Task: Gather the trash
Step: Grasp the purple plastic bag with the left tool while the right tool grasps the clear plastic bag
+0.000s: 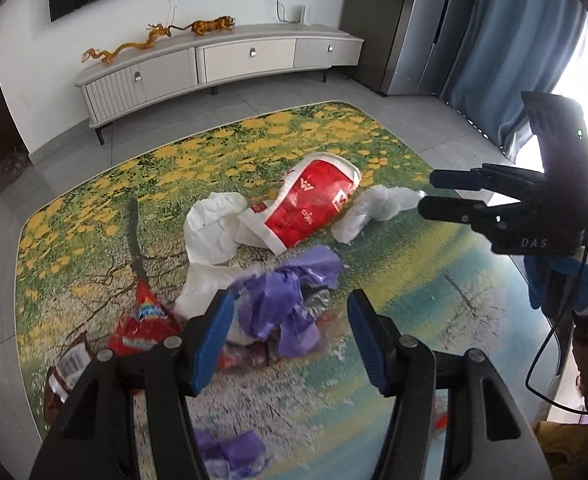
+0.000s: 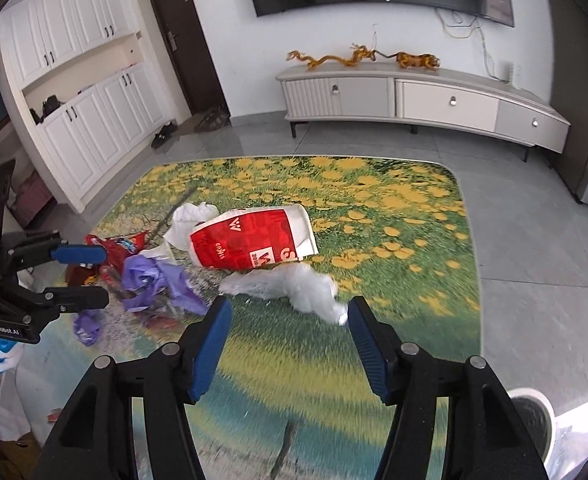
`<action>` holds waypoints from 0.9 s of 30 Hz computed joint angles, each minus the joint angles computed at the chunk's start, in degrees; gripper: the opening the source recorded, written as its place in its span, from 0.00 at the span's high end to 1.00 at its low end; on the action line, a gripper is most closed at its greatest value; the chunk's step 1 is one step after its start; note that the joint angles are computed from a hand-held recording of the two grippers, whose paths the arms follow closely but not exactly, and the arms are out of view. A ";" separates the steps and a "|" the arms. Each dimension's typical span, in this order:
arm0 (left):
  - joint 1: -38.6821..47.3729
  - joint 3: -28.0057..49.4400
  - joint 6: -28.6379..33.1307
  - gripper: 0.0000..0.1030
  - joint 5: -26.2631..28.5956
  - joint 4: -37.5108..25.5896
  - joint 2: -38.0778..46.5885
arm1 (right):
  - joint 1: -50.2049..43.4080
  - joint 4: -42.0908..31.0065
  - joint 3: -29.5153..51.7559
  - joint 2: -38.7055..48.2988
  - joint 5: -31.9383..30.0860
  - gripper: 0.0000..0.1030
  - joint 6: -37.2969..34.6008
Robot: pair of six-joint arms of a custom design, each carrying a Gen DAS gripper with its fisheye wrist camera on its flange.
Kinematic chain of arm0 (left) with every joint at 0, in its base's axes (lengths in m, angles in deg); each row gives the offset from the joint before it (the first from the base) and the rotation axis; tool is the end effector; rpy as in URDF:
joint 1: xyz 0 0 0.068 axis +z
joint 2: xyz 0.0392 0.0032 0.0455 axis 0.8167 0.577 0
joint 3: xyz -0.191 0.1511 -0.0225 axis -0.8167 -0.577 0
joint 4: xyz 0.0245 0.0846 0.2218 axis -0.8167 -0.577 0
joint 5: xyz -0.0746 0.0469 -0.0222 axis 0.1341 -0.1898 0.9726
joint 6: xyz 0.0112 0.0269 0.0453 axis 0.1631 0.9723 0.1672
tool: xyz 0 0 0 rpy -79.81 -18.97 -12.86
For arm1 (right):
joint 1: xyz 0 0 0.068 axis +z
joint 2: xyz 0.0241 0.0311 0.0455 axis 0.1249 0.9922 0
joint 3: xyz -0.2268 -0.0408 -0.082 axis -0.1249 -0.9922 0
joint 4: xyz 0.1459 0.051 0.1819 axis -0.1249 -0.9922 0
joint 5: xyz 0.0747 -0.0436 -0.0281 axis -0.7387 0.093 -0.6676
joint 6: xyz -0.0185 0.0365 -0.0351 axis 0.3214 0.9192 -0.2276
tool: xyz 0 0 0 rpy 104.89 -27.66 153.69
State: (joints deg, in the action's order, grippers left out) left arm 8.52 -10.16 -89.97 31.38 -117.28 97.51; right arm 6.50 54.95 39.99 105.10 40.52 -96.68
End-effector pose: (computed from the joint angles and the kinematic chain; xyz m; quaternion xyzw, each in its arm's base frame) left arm 0.2222 -0.2209 0.2406 0.1168 0.9497 -0.0809 0.2791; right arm 0.2764 0.0154 0.2095 -0.2673 0.8891 0.1978 0.3146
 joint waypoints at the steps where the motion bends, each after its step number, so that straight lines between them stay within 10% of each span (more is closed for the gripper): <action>1: 0.61 1.08 0.23 0.44 0.19 -0.45 1.33 | 0.95 0.85 0.88 1.77 0.72 0.43 -0.02; 14: 2.05 4.82 0.45 0.57 2.09 -1.55 8.35 | 6.11 3.31 7.79 15.09 4.23 0.55 -1.68; 27: -0.02 -0.14 -3.47 0.67 1.29 2.77 2.70 | 3.81 4.37 1.79 8.74 3.31 0.68 -2.30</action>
State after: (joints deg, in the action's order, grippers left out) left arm 8.50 -10.30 -93.44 32.67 -114.51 100.21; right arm 10.31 59.32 41.78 113.84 43.84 -98.98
